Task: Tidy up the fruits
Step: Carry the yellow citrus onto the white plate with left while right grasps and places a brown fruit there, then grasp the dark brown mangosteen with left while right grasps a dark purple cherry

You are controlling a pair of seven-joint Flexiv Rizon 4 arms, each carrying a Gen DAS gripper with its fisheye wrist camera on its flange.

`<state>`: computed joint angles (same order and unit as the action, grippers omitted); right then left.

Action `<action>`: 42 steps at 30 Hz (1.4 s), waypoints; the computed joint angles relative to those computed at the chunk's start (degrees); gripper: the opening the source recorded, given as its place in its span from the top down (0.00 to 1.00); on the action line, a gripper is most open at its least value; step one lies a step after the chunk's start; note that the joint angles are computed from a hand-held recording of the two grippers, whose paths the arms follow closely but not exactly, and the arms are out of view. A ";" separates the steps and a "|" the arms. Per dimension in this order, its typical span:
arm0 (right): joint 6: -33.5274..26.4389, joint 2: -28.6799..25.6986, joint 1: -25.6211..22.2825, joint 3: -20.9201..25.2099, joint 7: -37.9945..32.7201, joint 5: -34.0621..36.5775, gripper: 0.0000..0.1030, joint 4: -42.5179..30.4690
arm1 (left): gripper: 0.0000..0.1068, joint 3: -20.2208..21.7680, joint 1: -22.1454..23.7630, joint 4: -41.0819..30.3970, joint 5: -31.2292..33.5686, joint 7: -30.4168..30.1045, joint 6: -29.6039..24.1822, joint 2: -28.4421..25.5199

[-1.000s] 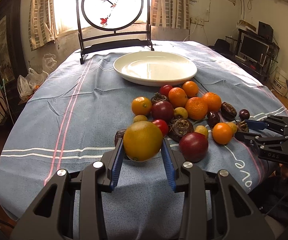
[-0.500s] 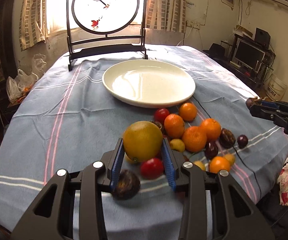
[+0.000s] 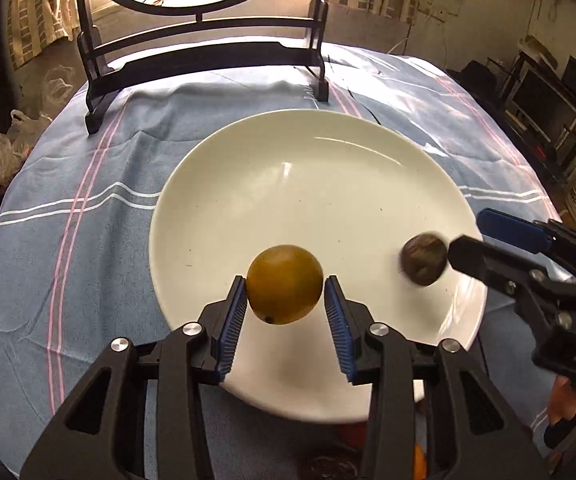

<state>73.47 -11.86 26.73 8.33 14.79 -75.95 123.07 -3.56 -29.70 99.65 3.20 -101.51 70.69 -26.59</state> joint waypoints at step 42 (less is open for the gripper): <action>-20.99 15.70 11.90 14.74 12.57 8.89 0.72 20.42 | 0.59 -2.16 6.19 41.22 17.57 -5.34 22.79 27.16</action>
<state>52.48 3.84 38.63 23.08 27.37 -67.05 143.49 -5.71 -23.51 140.87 20.76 -106.84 93.48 0.57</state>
